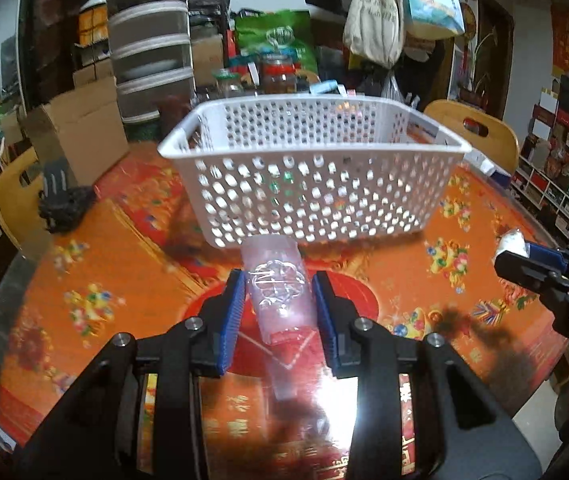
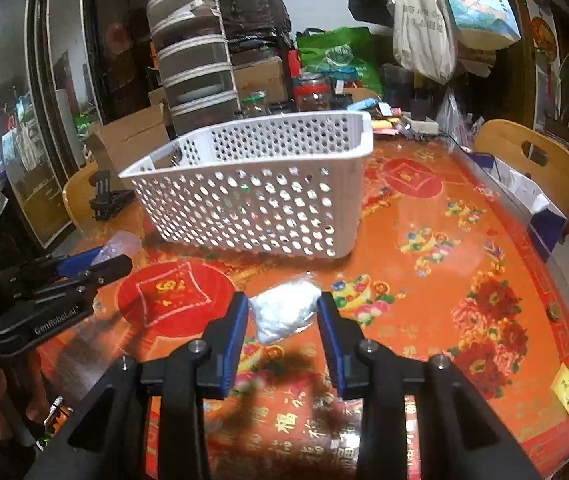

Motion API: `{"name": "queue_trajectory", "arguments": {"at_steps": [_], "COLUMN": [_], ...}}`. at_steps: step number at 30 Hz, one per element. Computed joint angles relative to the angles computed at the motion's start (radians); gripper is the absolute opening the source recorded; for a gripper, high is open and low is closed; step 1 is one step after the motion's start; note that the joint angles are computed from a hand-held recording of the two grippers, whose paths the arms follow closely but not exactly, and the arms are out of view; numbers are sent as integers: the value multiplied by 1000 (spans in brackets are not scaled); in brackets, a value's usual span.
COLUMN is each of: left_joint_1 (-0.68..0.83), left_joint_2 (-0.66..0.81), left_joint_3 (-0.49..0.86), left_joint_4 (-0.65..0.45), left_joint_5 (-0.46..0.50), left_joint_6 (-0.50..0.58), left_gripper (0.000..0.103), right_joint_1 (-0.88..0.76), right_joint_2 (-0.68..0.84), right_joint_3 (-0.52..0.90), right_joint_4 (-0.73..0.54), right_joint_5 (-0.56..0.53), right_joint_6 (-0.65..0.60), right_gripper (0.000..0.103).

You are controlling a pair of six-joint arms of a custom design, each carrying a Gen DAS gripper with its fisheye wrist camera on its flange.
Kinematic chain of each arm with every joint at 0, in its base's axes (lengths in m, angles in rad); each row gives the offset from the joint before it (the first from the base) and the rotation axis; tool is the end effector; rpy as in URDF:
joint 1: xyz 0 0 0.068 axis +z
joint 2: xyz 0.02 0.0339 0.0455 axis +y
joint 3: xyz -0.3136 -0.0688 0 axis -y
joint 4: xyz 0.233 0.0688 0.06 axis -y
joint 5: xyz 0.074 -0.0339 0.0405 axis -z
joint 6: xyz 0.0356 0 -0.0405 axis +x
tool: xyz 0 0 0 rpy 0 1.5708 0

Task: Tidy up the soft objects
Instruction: 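Carry the bag and clear cup into the basket and open both tools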

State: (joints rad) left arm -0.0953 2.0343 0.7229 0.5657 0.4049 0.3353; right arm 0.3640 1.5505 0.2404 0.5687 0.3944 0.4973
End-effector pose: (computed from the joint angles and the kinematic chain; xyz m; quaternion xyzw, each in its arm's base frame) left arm 0.3534 -0.0479 0.1118 0.2705 0.8595 -0.1359 0.4120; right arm 0.2016 0.0622 0.1452 0.1385 0.8903 0.0020 0.4339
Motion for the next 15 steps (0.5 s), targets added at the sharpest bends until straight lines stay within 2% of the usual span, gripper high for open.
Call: {"name": "queue_trajectory", "arguments": {"at_steps": [8, 15], "left_joint_1": [61, 81], "left_joint_2": [-149, -247], "left_joint_3": [1, 88], "left_joint_4": [-81, -218], "left_joint_5": [58, 88], "left_joint_6": [24, 18], "left_gripper": [32, 32], "right_joint_1": [82, 74], "right_joint_2": [-156, -223], "right_joint_3": [84, 211], "right_joint_4": [-194, -346], "right_joint_5": [65, 86], "right_joint_6": [-17, -85], "right_gripper": [34, 34]}}
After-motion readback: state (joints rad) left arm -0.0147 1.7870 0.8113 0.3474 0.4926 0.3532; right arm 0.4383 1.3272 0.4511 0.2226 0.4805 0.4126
